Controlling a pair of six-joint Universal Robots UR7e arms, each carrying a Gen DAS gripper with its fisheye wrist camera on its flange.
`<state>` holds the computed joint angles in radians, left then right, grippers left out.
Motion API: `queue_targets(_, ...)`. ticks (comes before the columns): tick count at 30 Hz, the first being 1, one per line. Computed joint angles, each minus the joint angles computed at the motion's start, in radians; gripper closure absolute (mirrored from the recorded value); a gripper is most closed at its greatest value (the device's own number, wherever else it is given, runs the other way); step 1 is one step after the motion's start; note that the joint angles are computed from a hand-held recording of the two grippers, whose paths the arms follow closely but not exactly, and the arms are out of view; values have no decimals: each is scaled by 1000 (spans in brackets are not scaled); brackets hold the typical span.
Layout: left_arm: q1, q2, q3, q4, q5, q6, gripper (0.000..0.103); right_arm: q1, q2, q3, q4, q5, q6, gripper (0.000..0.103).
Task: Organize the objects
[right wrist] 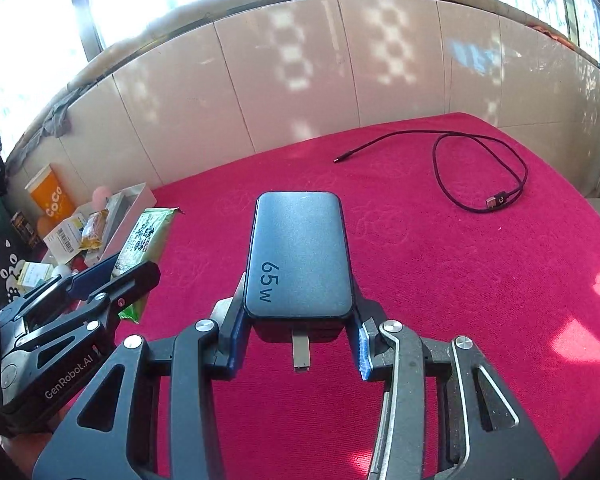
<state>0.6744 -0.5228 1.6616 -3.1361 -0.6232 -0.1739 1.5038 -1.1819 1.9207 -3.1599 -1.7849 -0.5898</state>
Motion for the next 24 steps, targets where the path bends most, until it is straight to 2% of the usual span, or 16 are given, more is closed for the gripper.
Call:
queue_targets(10,-29,-26,40,-110,40,54,66,35,-12,22,-6,19,-24,62)
queue_targets(24,-25,-108,133,-217,76,47,66,103,-9,51,-10,27,-53,62)
